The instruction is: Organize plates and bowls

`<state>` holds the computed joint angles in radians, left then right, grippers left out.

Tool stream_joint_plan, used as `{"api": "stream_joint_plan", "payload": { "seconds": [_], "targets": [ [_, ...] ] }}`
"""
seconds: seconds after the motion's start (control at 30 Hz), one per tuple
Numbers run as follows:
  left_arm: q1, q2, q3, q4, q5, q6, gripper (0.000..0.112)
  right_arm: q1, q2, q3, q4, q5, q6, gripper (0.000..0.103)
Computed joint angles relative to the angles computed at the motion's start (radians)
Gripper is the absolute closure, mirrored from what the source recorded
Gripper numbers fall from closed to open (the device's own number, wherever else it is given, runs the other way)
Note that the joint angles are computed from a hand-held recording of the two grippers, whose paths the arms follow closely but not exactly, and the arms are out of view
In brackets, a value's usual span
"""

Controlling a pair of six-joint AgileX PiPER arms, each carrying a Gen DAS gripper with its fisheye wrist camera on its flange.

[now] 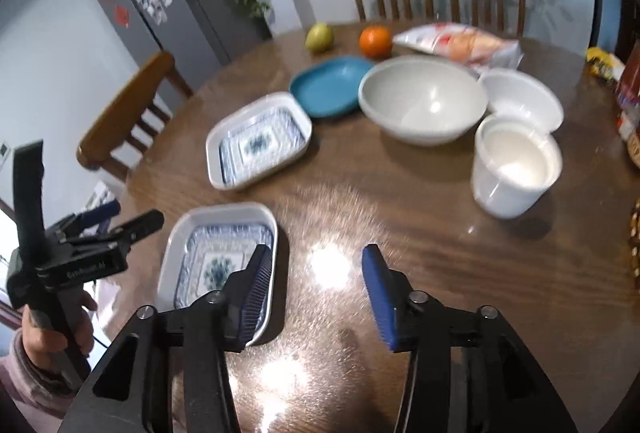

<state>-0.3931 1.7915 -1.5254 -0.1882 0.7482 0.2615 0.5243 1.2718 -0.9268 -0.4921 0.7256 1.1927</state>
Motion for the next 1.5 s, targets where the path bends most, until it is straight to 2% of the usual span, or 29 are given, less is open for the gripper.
{"api": "stream_joint_plan", "payload": {
  "seconds": [0.17,0.47,0.67,0.83,0.9,0.97,1.0,1.3,1.5],
  "targets": [
    [-0.026,-0.007,-0.045,0.002,0.021,-0.008,0.010,-0.011,-0.098,-0.005,-0.050,0.051,0.005,0.051],
    [-0.075,-0.026,-0.112,0.026,0.033,-0.022,0.010,-0.076,-0.248,-0.064,-0.153,0.205,-0.034,0.051],
    [-0.111,-0.029,-0.192,0.069,0.040,-0.054,0.010,-0.116,-0.277,-0.154,-0.222,0.302,-0.091,0.051],
    [-0.130,-0.002,-0.314,0.109,0.066,-0.101,0.010,-0.146,-0.244,-0.265,-0.251,0.320,-0.188,0.050],
    [-0.137,0.001,-0.336,0.136,0.054,-0.129,0.010,-0.150,-0.227,-0.299,-0.262,0.310,-0.214,0.050],
    [-0.143,0.014,-0.363,0.165,0.062,-0.161,0.010,-0.154,-0.205,-0.323,-0.266,0.290,-0.222,0.039],
    [-0.140,0.026,-0.382,0.161,0.074,-0.165,0.010,-0.152,-0.191,-0.329,-0.278,0.273,-0.215,0.037],
    [-0.119,0.081,-0.413,0.156,0.099,-0.167,0.010,-0.203,-0.054,-0.312,-0.108,0.092,-0.323,0.036],
    [-0.078,0.190,-0.500,0.169,0.155,-0.207,0.010,-0.222,0.058,-0.315,0.027,0.017,-0.423,0.036]
  ]
}}
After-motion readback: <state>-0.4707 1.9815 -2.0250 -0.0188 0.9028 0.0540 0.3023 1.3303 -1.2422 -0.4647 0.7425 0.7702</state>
